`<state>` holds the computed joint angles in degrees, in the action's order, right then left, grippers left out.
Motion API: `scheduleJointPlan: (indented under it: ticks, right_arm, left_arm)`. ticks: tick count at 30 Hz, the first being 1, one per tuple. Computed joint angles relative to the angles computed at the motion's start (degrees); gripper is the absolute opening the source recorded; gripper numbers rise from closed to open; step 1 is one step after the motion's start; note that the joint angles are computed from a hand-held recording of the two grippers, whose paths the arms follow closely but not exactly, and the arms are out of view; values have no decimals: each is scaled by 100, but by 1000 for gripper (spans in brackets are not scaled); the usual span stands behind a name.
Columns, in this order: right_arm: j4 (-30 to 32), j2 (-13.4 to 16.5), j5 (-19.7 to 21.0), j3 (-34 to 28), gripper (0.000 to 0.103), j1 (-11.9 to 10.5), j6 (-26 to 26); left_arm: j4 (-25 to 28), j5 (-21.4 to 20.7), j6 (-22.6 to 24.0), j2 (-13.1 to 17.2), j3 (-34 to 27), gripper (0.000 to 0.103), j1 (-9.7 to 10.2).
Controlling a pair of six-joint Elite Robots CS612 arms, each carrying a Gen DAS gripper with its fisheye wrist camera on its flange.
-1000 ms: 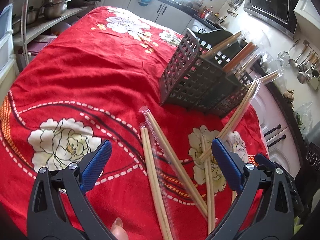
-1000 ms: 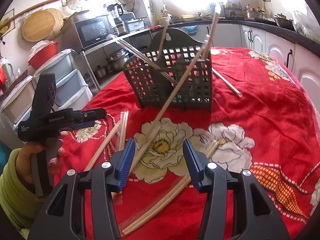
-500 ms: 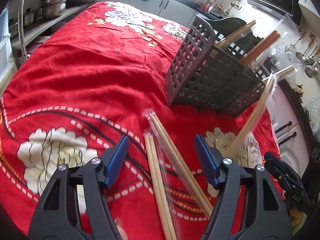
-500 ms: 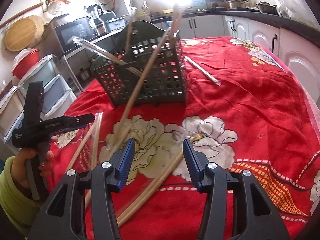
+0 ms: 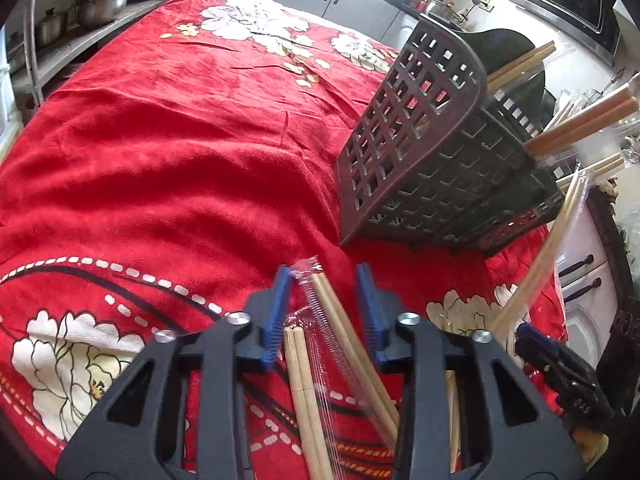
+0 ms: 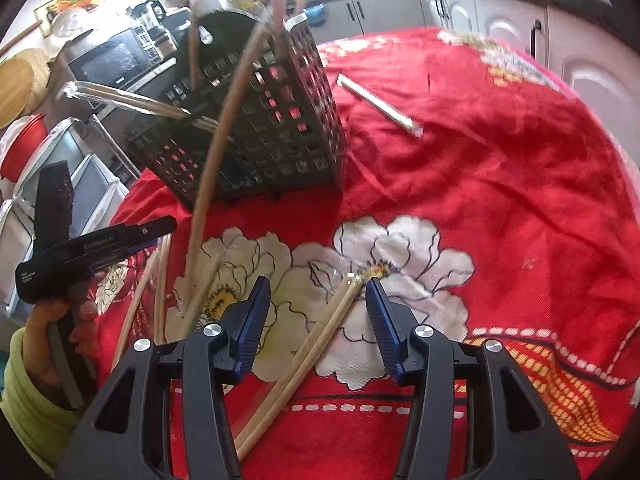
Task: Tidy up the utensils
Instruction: 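Close the left tool on a wrapped chopstick bundle while the right tool closes on chopsticks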
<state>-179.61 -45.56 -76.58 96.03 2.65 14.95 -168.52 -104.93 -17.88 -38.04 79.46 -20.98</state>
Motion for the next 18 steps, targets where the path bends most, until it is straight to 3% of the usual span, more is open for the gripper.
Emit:
scheduleJointPlan:
  ticks: [4, 12, 18]
  right_arm:
    - [80, 46, -18, -42, 44, 8, 6]
    - [151, 91, -283, -114, 18, 32, -129]
    - [-106, 88, -12, -7, 12, -80, 177]
  left_arm:
    - [48, 39, 6, 43, -66, 14, 3]
    - [68, 122, 36, 95, -164, 7, -9]
    - [-168, -8, 27, 62, -101, 3, 3]
